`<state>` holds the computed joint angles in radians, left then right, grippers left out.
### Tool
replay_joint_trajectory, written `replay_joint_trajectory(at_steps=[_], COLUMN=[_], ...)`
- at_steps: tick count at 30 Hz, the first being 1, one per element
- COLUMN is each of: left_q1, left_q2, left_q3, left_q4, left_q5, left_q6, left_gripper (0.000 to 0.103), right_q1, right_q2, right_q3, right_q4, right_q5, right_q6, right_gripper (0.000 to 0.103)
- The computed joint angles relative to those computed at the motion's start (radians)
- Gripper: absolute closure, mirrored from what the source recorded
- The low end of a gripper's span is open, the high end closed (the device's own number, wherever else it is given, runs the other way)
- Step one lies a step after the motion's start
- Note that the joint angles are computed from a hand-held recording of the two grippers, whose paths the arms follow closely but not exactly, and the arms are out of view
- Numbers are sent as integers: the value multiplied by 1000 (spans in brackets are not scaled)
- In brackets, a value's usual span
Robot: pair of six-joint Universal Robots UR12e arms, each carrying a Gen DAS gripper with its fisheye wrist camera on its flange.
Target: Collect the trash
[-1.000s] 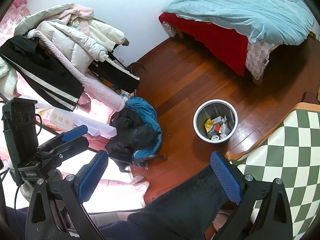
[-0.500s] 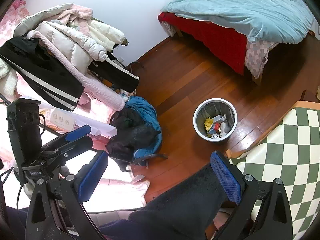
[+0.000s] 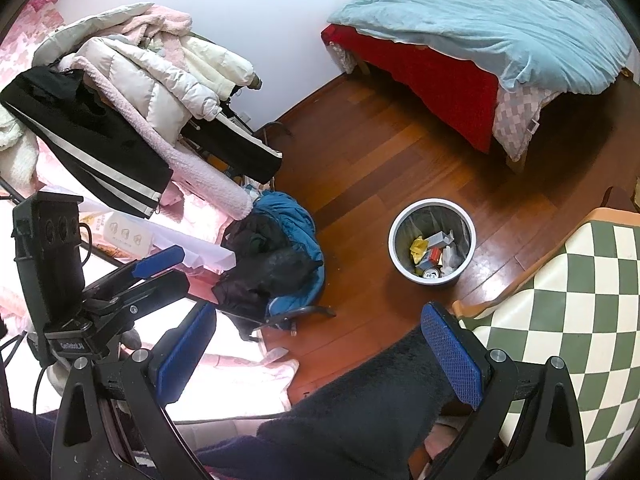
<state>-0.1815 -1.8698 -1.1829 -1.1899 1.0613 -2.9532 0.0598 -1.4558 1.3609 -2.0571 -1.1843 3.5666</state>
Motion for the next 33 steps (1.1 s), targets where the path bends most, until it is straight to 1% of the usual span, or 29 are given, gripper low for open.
replay_joint_trajectory(at_steps=[25, 33], left_q1=[3, 11], left_q2=[2, 6], left_q3=[-3, -9], left_q4=[7, 6], left_q5=[-1, -16], left_q6=[4, 14], left_gripper=[0, 0], right_q1=[14, 13], right_q2=[16, 15], right_q3=[-20, -18], right_q4=[8, 8], right_q5=[-11, -9], right_q6=[7, 6], right_gripper=[0, 0])
